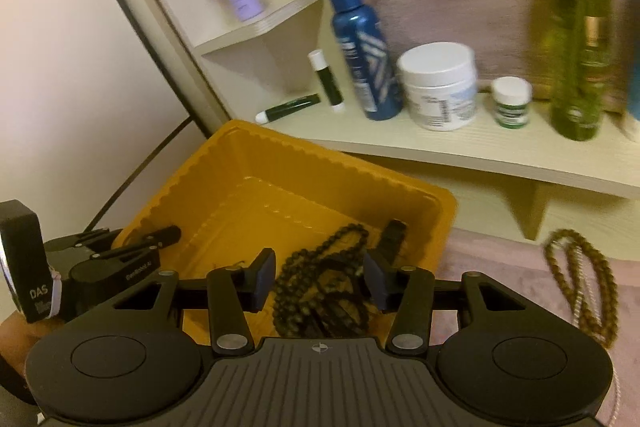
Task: Organize jewelry
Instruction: 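Open the right tool to release the necklace and withdraw, then move the right tool to the brown bead necklace and grasp it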
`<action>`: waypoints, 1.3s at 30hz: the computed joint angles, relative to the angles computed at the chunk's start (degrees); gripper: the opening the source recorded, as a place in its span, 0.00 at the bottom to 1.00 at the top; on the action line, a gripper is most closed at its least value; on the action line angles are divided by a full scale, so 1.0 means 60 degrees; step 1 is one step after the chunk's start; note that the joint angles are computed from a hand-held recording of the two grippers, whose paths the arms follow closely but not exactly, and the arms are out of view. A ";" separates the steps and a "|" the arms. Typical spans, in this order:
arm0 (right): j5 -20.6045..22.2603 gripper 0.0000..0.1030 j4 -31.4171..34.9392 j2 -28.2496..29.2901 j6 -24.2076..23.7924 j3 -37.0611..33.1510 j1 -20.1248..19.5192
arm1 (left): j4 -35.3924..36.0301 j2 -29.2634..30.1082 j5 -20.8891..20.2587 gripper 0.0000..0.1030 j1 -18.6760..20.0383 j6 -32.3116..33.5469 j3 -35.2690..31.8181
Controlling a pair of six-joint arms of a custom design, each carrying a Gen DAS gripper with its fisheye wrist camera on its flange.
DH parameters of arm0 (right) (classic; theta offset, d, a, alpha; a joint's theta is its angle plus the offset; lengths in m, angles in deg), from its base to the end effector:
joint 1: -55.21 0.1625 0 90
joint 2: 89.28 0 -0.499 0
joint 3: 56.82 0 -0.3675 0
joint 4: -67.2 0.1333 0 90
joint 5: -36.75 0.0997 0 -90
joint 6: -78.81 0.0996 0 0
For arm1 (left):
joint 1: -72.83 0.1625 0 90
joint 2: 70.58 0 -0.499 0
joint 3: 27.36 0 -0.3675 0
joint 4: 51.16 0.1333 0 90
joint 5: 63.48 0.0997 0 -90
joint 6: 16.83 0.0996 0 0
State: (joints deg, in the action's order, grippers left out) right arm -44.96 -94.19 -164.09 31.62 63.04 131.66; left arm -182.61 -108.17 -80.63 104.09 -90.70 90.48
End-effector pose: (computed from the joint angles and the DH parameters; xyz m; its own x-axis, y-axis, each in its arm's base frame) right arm 0.0209 -0.5435 0.3399 -0.8180 -0.5239 0.2377 -0.5740 0.7165 -0.3963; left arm -0.3233 -0.4636 0.0193 -0.5403 -0.2321 -0.8088 0.5298 0.6530 -0.5413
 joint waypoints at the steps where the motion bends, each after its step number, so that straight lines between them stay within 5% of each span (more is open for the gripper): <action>1: 0.0082 0.48 -0.0040 -0.0128 -0.0032 0.0065 -0.0106 | 0.0028 0.0005 -0.0004 0.15 -0.0002 -0.0012 -0.0016; 11: -0.0054 0.48 -0.1468 -0.1097 -0.0377 0.0858 -0.1321 | 0.0252 0.0026 0.0008 0.15 -0.0009 -0.0084 -0.0090; 22: -0.0574 0.48 -0.2661 -0.0926 -0.0426 0.0763 -0.2304 | 0.0464 0.0034 0.0009 0.16 0.0000 -0.0156 -0.0159; 30: -0.0690 0.47 -0.3236 -0.0491 -0.0558 0.0561 -0.2503 | 0.0614 0.0029 -0.0003 0.16 -0.0003 -0.0219 -0.0186; 34: -0.0747 0.34 -0.3505 -0.0226 -0.0625 0.0436 -0.2521 | 0.0622 0.0032 -0.0004 0.16 -0.0003 -0.0225 -0.0193; 39: -0.0694 0.31 -0.3339 0.0064 -0.0087 0.0078 -0.2513 | 0.0654 0.0021 -0.0012 0.16 0.0000 -0.0228 -0.0197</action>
